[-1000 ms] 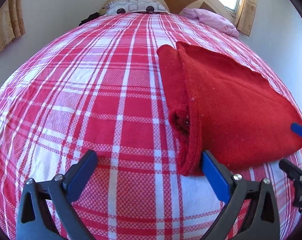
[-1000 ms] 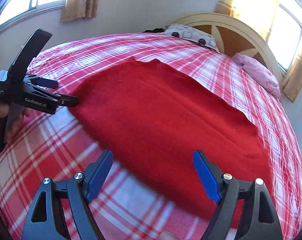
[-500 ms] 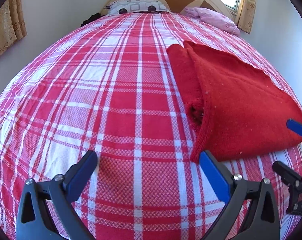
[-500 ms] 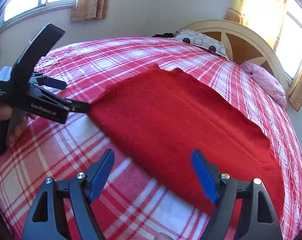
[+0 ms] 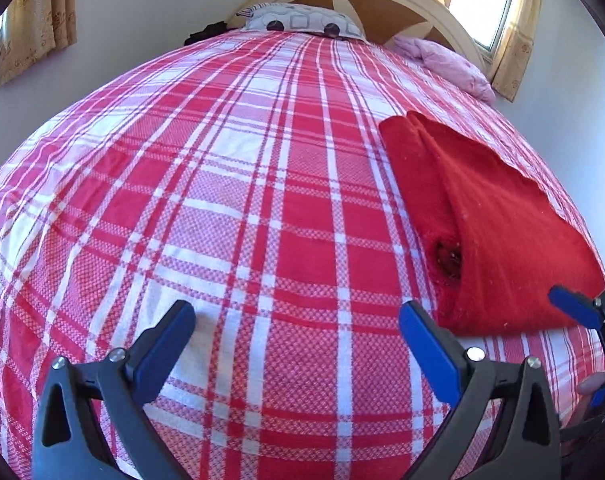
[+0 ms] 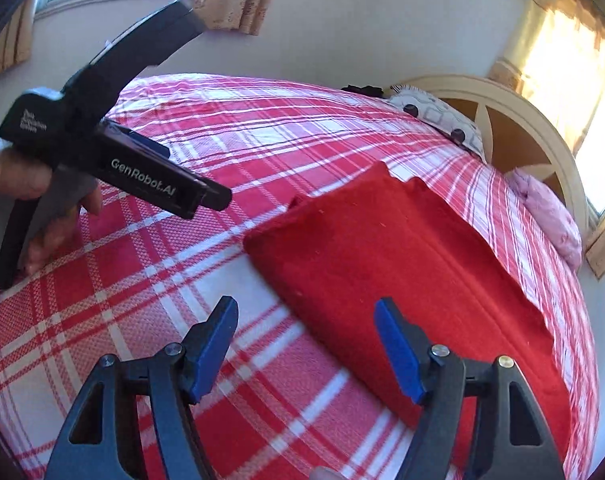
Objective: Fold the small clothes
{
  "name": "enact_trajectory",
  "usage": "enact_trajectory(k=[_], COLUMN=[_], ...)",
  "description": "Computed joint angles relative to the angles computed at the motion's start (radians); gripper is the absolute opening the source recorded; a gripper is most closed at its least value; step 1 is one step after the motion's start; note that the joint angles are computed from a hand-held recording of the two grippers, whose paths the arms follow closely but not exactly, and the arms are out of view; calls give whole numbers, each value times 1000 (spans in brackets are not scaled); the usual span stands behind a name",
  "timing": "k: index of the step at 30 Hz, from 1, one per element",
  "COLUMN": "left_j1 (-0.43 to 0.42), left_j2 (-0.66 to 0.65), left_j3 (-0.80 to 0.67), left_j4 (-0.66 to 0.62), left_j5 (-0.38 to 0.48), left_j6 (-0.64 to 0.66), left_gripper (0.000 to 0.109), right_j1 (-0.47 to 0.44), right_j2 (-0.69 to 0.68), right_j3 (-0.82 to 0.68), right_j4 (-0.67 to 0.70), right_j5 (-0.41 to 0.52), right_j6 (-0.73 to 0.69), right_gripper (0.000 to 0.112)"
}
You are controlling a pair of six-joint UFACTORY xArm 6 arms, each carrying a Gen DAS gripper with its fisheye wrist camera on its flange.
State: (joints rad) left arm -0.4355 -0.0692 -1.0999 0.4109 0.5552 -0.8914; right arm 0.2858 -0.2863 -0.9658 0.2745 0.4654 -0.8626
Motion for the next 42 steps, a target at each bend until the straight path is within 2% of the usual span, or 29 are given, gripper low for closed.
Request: enact_trajectory(k=[3, 5, 8, 11, 14, 16, 17, 20, 24, 28, 30, 33, 37, 40, 42], left_j1=[-6, 2, 25, 32, 33, 37, 40, 54, 65, 64, 69, 78, 89, 82, 80], left_j2=[10, 3, -16, -25, -26, -31, -35, -24, 69, 238, 344, 470, 617, 657, 671], left_j3=[-13, 2, 43, 61, 61, 69, 75, 64, -61, -287, -434, -618, -840, -903, -929], left_j4=[11, -11, -74, -98, -106, -132, -151, -293, -481, -655, -761, -831, -831, -798, -799], left_j5=[13, -12, -86, -120, -126, -142, -154, -197, -204, -117, -47, 41, 171, 194, 213], left_j6=[4, 17, 44, 49, 52, 65, 77, 207, 400, 580, 670, 724, 717, 723, 747], left_gripper=[103, 103, 103, 103, 103, 103, 103, 103, 103, 103, 102, 101, 98, 95, 85], right_j1=[29, 48, 60, 53, 51, 48, 45, 39, 40, 39, 40, 39, 39, 41, 41], right_j2=[14, 29, 59, 74, 93, 114, 118, 110, 108, 99, 93, 86, 82, 81, 89], right_j3=[8, 19, 35, 30, 4, -30, -37, -20, -9, 17, 26, 36, 45, 44, 34], right_j4=[-55, -140, -352, -506, -534, -518, -510, -434, -410, -481, -496, -537, -578, -531, -494], right_j5=[-52, -113, -201, -217, -191, -145, -132, -147, -159, -197, -203, -204, -216, -210, -205], right_j6=[35, 90, 243, 368, 398, 403, 405, 359, 351, 402, 415, 436, 467, 437, 409], right_gripper=[71, 72, 71, 70, 57, 29, 23, 18, 17, 17, 17, 17, 17, 17, 17])
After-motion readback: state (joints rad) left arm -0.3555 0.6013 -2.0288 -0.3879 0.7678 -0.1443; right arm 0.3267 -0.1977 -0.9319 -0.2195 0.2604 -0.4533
